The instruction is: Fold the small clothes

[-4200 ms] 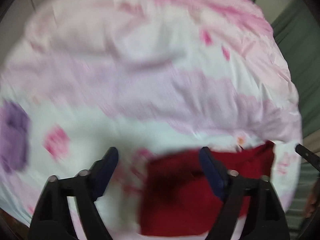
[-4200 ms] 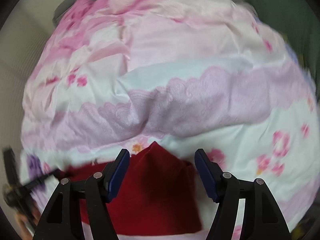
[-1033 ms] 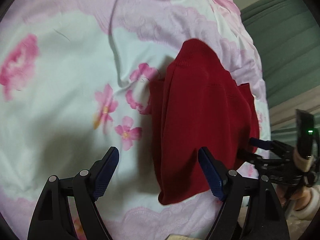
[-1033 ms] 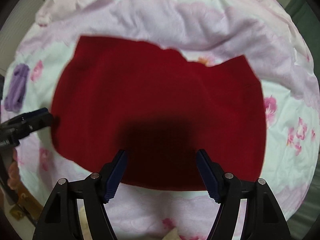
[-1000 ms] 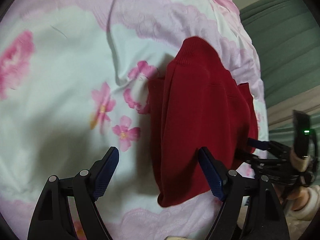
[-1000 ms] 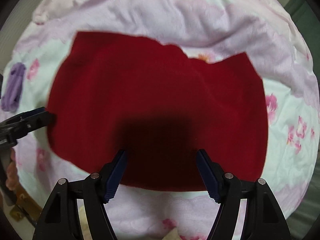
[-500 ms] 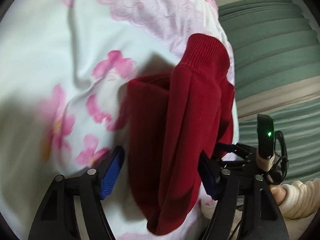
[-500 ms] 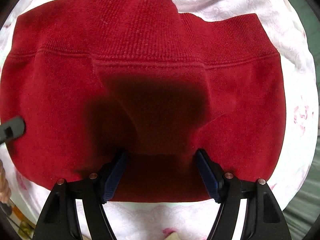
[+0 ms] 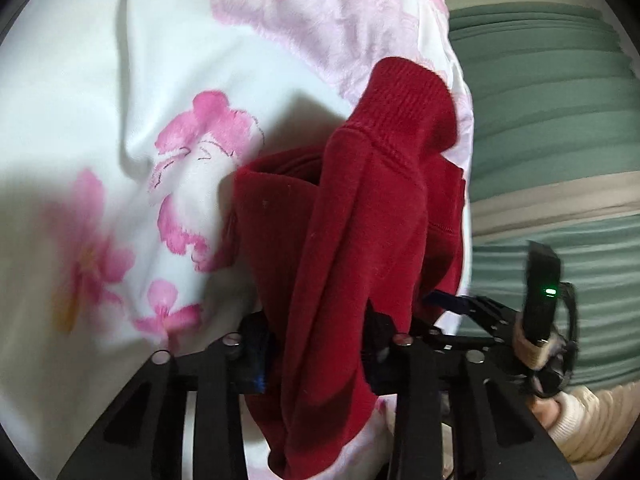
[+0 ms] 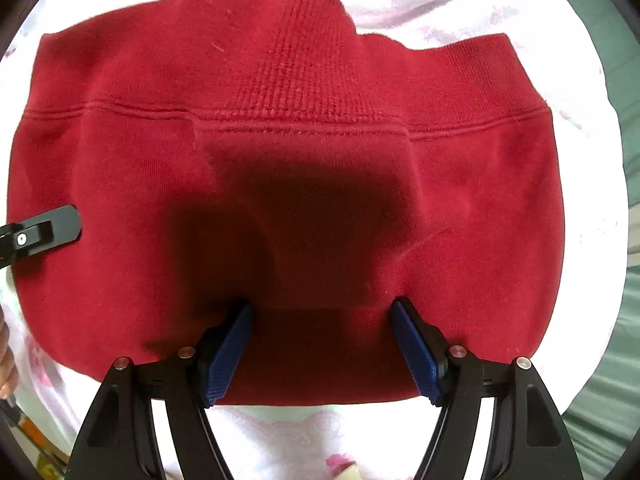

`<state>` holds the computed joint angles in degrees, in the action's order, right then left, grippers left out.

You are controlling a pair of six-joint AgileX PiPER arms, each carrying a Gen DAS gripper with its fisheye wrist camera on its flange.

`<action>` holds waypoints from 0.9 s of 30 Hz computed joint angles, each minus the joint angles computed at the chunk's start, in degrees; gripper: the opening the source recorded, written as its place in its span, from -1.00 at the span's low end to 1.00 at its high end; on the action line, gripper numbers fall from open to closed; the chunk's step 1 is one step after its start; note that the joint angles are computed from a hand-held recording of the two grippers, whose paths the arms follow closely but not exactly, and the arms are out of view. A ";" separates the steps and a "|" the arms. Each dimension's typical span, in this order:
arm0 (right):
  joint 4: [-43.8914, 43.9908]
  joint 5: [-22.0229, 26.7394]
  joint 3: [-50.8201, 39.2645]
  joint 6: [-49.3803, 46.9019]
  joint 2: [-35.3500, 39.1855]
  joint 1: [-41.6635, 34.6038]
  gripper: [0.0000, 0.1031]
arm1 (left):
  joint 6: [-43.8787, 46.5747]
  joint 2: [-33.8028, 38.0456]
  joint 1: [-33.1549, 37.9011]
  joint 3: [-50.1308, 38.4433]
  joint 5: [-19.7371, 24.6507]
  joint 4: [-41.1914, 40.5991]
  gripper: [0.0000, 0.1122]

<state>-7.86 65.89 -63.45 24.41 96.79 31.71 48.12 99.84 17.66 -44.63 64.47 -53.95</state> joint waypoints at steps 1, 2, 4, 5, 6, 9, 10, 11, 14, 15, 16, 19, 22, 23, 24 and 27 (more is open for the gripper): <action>-0.06 0.48 -0.41 0.52 -0.51 0.73 0.38 | -4.24 -2.62 -1.50 -0.16 -0.87 1.78 -0.45; -0.22 0.44 -0.30 0.69 -1.89 1.11 0.38 | -6.90 -4.60 -2.29 0.04 -1.21 3.15 -0.46; -0.80 -0.05 -0.60 1.47 -4.11 2.58 0.37 | -13.78 -8.45 -5.45 -0.55 -2.26 5.56 -0.47; -1.51 -0.53 -0.61 1.62 -5.07 2.94 0.37 | -17.76 -10.73 -7.40 -0.86 -3.05 7.66 -0.47; -2.19 -0.88 -0.64 1.94 -5.59 3.10 0.37 | -21.91 -12.83 -9.65 -1.19 -4.05 9.79 -0.48; -3.01 -3.65 -0.69 2.50 -6.05 1.66 0.37 | -32.77 -16.38 -16.18 -2.95 -6.42 15.01 -0.50; -2.66 -4.68 -0.66 2.28 -5.74 0.86 0.36 | -36.80 -16.96 -18.67 -3.85 -6.92 16.41 -0.50; -2.61 -5.99 -0.62 2.17 -4.94 -0.04 0.35 | -38.68 -17.12 -19.37 -4.51 -6.77 17.43 -0.50; -1.10 -9.97 -0.27 0.64 -2.27 -2.81 0.34 | -45.61 -17.33 -24.12 -6.43 -7.72 20.26 -0.52; 0.69 -10.62 -0.72 -0.67 -0.86 -4.14 0.35 | -48.46 -17.28 -25.64 -8.01 -7.23 22.31 -0.52; 2.11 -10.70 -1.41 -1.66 0.17 -5.02 0.35 | -49.73 -17.29 -25.70 -9.44 -6.07 23.88 -0.52; 5.68 -9.46 -3.52 -6.13 1.52 -7.44 0.35 | -58.96 -16.93 -30.30 -14.36 -3.64 28.38 -0.53; 9.84 -7.81 -3.33 -11.98 -2.31 -10.82 0.35 | -71.13 -15.98 -34.38 -19.65 0.36 31.62 -0.53; 11.00 -7.16 -2.66 -13.75 -4.87 -12.68 0.35 | -74.61 -15.54 -35.86 -20.92 0.96 32.40 -0.53; 11.89 -6.01 -2.14 -15.27 -7.15 -14.74 0.35 | -78.78 -14.83 -37.67 -22.52 1.35 33.34 -0.53; 17.02 -2.28 -1.14 -22.58 -11.96 -23.33 0.35 | -91.53 -12.32 -43.77 -27.41 3.03 39.29 -0.53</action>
